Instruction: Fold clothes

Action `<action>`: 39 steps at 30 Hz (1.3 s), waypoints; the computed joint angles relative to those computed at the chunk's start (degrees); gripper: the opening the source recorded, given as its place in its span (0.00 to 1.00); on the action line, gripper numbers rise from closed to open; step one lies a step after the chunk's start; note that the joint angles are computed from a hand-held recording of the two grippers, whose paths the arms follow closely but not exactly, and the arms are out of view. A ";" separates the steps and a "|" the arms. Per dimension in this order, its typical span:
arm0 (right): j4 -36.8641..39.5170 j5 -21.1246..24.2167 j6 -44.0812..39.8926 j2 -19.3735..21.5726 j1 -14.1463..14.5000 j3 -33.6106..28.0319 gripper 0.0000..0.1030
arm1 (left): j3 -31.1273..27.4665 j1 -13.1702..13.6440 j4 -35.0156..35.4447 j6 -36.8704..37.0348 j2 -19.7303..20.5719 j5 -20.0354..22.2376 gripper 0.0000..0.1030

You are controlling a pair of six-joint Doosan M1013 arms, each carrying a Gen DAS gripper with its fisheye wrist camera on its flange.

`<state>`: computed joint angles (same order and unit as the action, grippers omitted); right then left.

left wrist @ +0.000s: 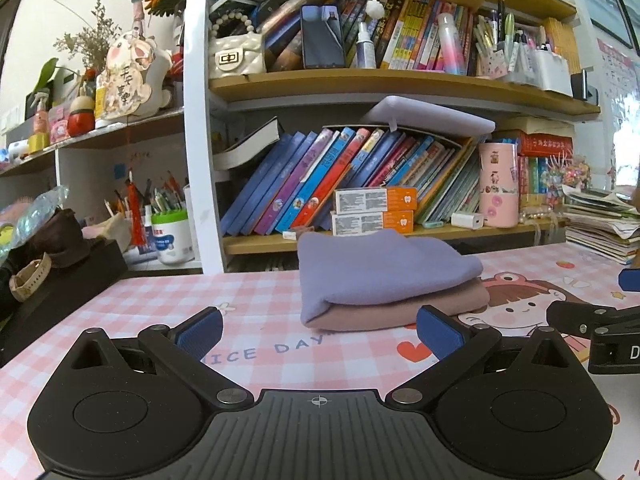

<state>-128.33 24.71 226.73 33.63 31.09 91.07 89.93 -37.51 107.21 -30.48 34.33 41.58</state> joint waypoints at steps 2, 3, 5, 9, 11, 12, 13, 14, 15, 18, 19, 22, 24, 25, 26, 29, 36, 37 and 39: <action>0.14 -0.01 -0.19 0.01 0.01 -0.02 1.00 | -0.01 0.06 -0.08 0.01 -0.03 -0.30 1.00; 0.15 0.03 -0.22 0.01 0.03 0.00 1.00 | -0.01 0.11 -0.01 -0.06 -0.05 -0.50 1.00; 0.17 -0.01 -0.27 0.02 0.02 -0.03 1.00 | -0.02 0.17 0.07 -0.02 -0.06 -0.84 1.00; 0.25 -0.14 -0.41 0.02 -0.01 -0.05 1.00 | -0.09 0.16 -0.17 0.43 -0.05 -1.03 1.00; 0.24 -0.21 -0.44 0.03 -0.02 -0.07 1.00 | -0.06 0.20 0.00 0.28 -0.04 -1.08 1.00; 0.24 -0.22 -0.44 0.04 -0.02 -0.09 1.00 | -0.05 0.22 0.01 0.25 -0.05 -1.10 1.00; 0.25 -0.22 -0.43 0.04 -0.02 -0.09 1.00 | -0.04 0.23 0.04 0.22 -0.05 -1.10 1.00; 0.23 -0.23 -0.43 0.04 -0.03 -0.10 1.00 | -0.02 0.23 0.08 0.17 -0.06 -1.09 1.00; 0.21 -0.25 -0.43 0.04 -0.03 -0.12 1.00 | 0.00 0.23 0.12 0.12 -0.07 -1.08 1.00; 0.07 -0.22 -0.28 0.05 -0.04 -0.09 1.00 | 0.02 0.23 0.19 0.06 -0.07 -1.13 1.00; 0.16 -0.15 -0.34 0.05 0.00 -0.08 1.00 | 0.02 0.23 0.19 0.06 -0.07 -1.13 1.00; 0.26 -0.18 -0.56 0.07 0.04 -0.11 1.00 | 0.02 0.28 0.28 0.00 -0.10 -1.36 1.00; 0.35 -0.29 -0.76 0.09 0.05 -0.16 1.00 | 0.02 0.29 0.31 -0.04 -0.11 -1.41 1.00; 0.40 -0.34 -0.86 0.10 0.05 -0.19 1.00 | 0.05 0.30 0.39 -0.13 -0.12 -1.47 1.00; 0.46 -0.40 -0.97 0.11 0.05 -0.21 1.00 | 0.05 0.30 0.39 -0.13 -0.12 -1.47 1.00; 0.93 -0.57 -1.52 0.14 0.06 -0.30 1.00 | 0.10 0.32 0.55 -0.33 -0.15 -1.59 1.00; 1.67 -0.80 -2.34 0.17 0.05 -0.46 1.00 | 0.13 0.37 0.80 -0.39 -0.16 -1.85 1.00; 1.59 -0.83 -2.26 0.18 0.03 -0.47 1.00 | 0.12 0.37 0.80 -0.34 -0.15 -1.85 1.00; 1.56 -0.74 -2.17 0.20 0.05 -0.46 1.00 | 0.11 0.35 0.71 -0.28 -0.13 -1.71 1.00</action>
<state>-126.77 23.98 224.56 33.83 31.14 90.60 90.04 -37.16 107.93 -30.76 34.20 39.87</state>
